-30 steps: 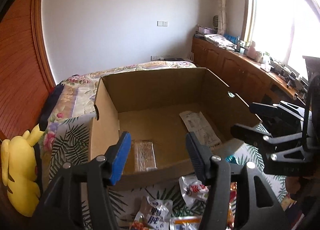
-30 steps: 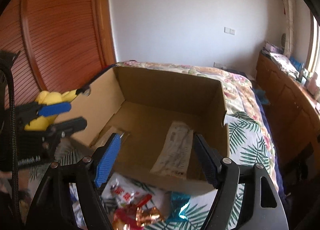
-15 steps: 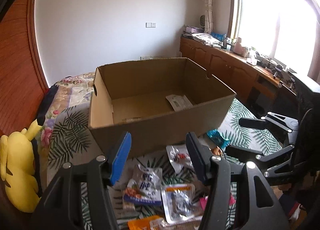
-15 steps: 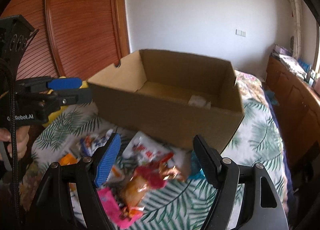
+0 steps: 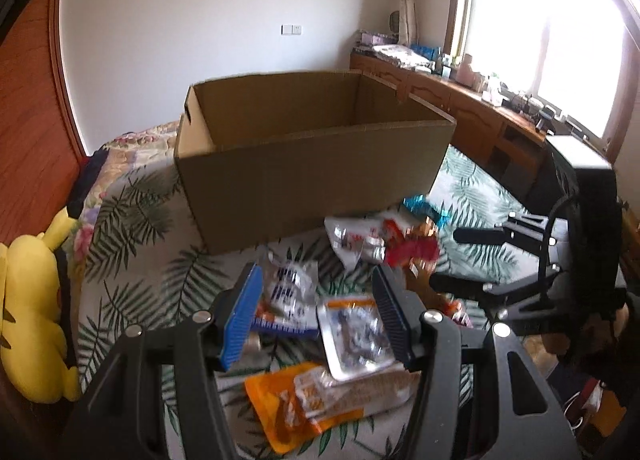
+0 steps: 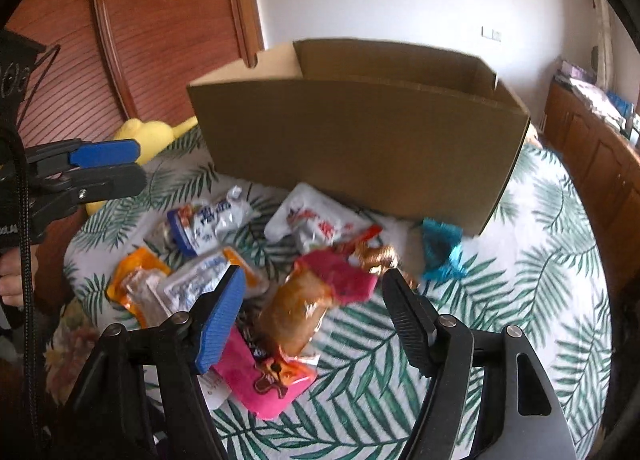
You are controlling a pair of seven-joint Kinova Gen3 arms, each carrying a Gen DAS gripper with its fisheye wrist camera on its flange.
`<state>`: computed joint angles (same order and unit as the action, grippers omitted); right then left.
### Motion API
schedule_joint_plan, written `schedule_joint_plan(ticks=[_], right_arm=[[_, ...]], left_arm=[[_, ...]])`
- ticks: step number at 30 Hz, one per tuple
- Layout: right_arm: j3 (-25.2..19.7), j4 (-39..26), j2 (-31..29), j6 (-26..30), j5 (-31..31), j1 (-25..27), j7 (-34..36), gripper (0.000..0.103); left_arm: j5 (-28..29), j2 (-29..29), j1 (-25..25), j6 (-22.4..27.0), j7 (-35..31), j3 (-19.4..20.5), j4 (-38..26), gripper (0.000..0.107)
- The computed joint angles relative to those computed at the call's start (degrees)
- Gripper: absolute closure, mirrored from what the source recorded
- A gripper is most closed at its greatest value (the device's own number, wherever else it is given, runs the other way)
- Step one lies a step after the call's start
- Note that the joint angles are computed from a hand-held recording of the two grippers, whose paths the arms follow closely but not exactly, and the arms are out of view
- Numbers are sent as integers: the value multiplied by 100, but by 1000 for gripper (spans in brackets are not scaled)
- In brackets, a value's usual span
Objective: Organize snacks
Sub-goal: 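Move the right tool to the pink-wrapped bread roll and grasp it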
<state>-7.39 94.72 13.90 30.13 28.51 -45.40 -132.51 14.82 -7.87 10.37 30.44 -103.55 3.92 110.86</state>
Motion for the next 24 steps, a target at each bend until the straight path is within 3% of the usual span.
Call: schedule_joint_plan(ticks=[16, 19, 22, 24], right_arm=[[41, -236, 374, 20, -848, 158, 280, 31], [75, -233, 402, 41, -861, 127, 276, 39], [-8, -226, 394, 11, -987, 225, 512, 59], [-5, -133, 338, -62, -1003, 239, 583, 61]], left_arm=[[347, -116, 46, -169, -333, -77, 689, 50], [304, -148, 75, -191, -315, -61, 764, 50], [275, -169, 114, -203, -339, -60, 824, 50], [261, -175, 131, -193, -332, -56, 853, 50]])
